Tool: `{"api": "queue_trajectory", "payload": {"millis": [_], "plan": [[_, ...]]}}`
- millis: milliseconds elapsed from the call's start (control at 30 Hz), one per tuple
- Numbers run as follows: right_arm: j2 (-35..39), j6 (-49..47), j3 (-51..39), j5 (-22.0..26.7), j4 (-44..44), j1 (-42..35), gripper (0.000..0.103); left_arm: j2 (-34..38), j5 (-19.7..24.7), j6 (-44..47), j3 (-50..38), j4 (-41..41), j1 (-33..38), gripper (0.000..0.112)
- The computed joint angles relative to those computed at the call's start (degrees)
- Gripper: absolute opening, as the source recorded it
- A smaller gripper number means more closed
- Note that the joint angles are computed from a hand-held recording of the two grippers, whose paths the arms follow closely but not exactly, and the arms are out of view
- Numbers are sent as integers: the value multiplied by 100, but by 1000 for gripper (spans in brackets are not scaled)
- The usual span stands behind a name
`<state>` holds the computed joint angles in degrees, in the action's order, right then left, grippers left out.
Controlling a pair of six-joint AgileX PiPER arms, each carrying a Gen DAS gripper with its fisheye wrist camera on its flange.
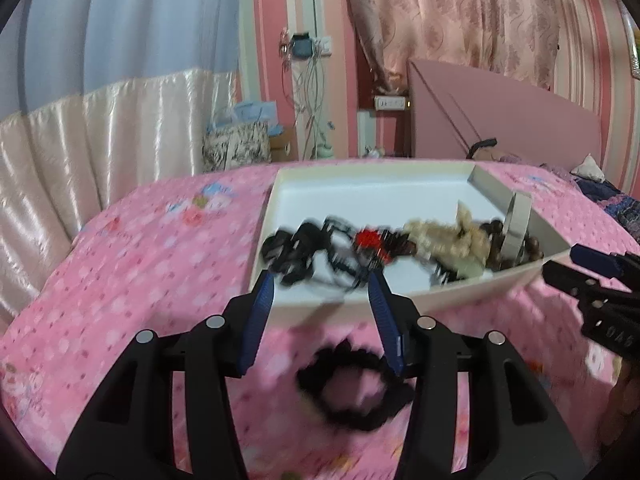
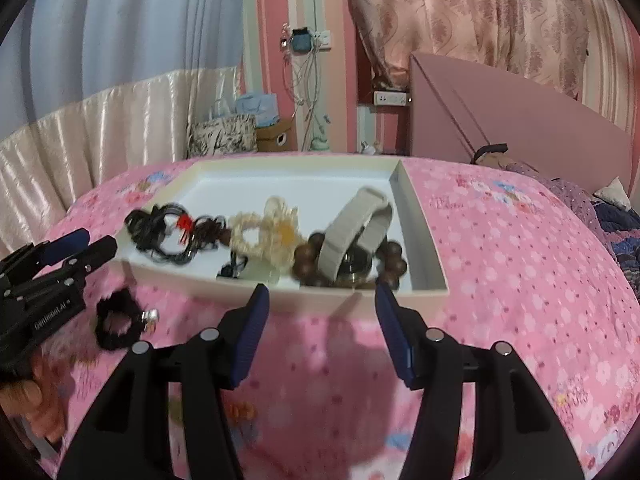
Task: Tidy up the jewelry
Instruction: 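Grasp the red string charm with the right tool while the left tool grasps the black scrunchie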
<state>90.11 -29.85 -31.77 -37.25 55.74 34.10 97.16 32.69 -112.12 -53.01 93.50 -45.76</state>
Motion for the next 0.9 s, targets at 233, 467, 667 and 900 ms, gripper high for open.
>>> {"api": "queue_trajectory", "payload": {"millis": [233,467,667,900], "plan": [[-169,16,247,559,-75,22,55,-305,-459,919,395,-969,159,50],[-3,-481,80,1078,215,385,55,-91,-616,2340,181,-2126,146,50],[243,-1337,-213,1503,917,406,55,76,-874,3471,-48,-3123,331,50],[229,-991,-201,1653,636,134,33,215,-1230,4674,-254,-4247,685,51]]}}
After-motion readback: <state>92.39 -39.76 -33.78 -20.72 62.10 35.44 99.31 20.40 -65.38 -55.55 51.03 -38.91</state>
